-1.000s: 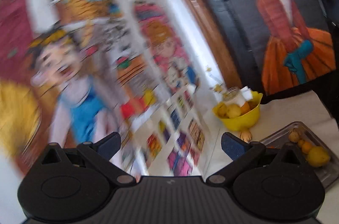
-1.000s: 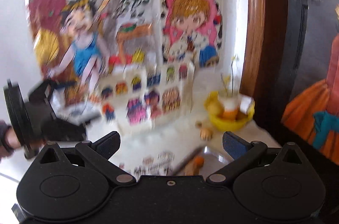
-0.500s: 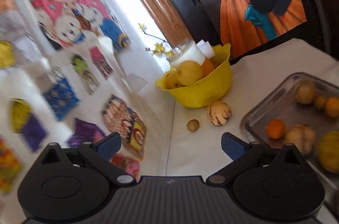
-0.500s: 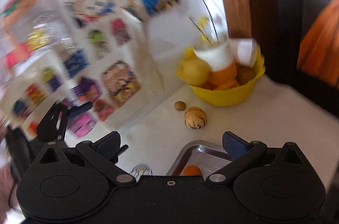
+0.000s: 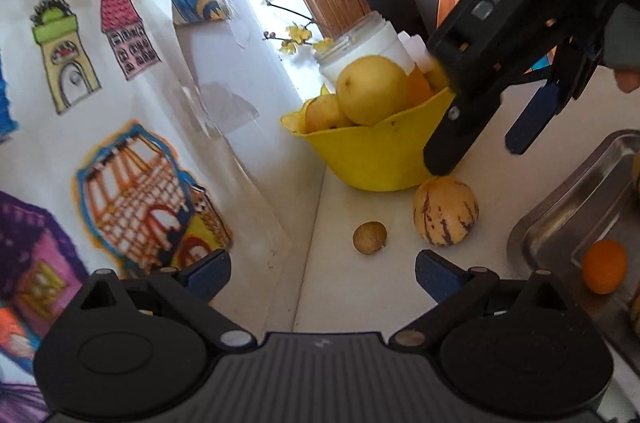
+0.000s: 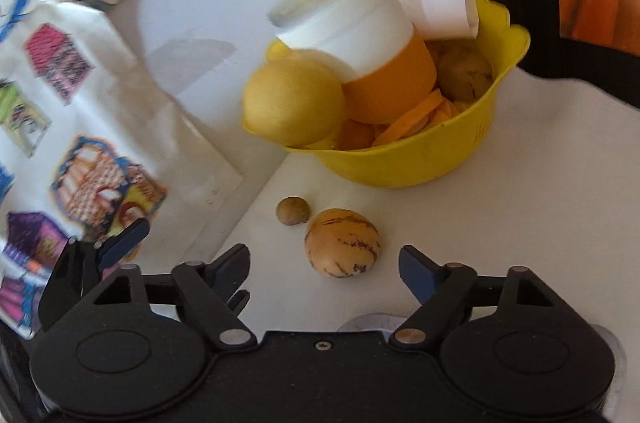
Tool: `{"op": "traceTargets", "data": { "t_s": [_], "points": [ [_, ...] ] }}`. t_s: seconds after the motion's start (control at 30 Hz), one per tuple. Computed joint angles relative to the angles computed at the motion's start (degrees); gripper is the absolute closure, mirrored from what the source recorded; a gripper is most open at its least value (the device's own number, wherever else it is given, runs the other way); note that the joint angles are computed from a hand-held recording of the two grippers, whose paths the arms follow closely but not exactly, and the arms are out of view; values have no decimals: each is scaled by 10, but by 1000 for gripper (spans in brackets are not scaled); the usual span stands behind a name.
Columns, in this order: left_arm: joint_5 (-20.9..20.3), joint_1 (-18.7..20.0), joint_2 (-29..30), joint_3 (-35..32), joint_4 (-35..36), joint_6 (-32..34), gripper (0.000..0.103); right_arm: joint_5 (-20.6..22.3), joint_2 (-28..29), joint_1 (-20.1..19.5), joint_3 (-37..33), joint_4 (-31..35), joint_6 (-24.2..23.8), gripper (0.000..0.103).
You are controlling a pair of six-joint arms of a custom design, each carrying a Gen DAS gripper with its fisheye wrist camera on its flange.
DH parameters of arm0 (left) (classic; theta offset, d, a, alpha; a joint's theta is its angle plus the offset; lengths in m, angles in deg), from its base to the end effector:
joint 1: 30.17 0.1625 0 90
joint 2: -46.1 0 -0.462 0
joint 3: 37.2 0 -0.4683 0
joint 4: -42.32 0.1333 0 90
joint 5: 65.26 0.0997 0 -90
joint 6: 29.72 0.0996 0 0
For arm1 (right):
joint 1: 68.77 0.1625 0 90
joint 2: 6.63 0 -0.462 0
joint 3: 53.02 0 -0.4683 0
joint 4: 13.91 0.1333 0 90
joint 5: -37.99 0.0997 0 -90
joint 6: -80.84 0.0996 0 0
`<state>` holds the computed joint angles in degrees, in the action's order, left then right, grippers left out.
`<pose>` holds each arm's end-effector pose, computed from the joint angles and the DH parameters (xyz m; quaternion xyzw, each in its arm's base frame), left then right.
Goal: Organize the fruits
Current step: 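Close the left tool on the small brown fruit while the right tool closes on the pepino melon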
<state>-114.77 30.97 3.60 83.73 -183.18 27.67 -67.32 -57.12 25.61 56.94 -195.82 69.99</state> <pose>-0.0932 -0.5793 0.0583 0.4428 0.7146 -0.3595 0.4051 0.1577 -0.6574 0.0880 0.0892 -0.9482 0.2692 0.1433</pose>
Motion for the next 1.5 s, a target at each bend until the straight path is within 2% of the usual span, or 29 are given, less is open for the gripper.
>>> {"op": "traceTargets", "data": {
  "t_s": [0.5,0.63,0.73,1.07,1.27,1.5],
  "points": [
    [-10,17,29,-23,-15,52,3,-9,59,-13,-44,-16,23,45],
    [-16,20,35,-27,-20,51,6,6,57,-20,-40,-25,19,46],
    [-23,24,43,-38,-25,45,8,0,54,-23,-35,-35,10,47],
    [-32,34,58,-74,11,-2,16,2,38,-35,-27,-34,11,47],
    [-39,43,47,-93,96,-84,25,12,34,-37,-28,-27,17,46],
    [-48,49,44,-103,137,-128,36,23,29,-44,-23,-27,9,46]
  ]
}}
